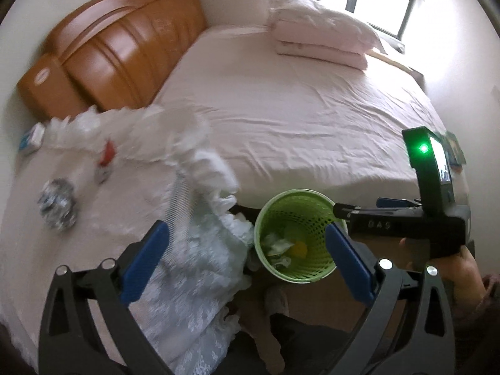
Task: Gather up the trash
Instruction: 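Drop both bags into the green wastebasket by opening both grippers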
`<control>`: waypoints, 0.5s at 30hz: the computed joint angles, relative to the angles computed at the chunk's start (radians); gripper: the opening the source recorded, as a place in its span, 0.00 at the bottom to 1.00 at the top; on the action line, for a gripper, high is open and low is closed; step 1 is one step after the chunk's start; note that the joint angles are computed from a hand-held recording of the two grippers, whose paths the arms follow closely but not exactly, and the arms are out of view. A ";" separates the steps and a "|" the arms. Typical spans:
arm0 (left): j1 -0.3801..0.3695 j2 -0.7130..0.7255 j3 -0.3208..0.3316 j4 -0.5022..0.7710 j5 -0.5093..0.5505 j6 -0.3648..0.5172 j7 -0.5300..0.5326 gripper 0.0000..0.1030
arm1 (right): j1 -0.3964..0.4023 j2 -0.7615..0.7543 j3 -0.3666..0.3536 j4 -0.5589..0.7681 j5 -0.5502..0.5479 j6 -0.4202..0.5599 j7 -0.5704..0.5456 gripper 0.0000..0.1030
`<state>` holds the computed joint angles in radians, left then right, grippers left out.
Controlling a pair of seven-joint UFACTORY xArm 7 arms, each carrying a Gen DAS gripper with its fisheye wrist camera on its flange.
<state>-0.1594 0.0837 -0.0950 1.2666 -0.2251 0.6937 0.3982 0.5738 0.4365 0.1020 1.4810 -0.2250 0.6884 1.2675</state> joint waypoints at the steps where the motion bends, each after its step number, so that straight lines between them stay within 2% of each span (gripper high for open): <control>1: 0.005 -0.008 0.005 -0.010 -0.001 -0.005 -0.004 0.92 | 0.004 0.009 -0.001 0.021 -0.006 0.003 -0.003 0.97; 9: 0.069 -0.072 0.057 -0.082 0.007 -0.048 -0.069 0.92 | 0.031 0.115 0.001 0.240 -0.009 0.066 -0.095 0.97; 15: 0.128 -0.091 0.096 -0.108 0.006 -0.083 -0.131 0.92 | 0.084 0.321 -0.002 0.623 0.013 0.182 -0.264 0.97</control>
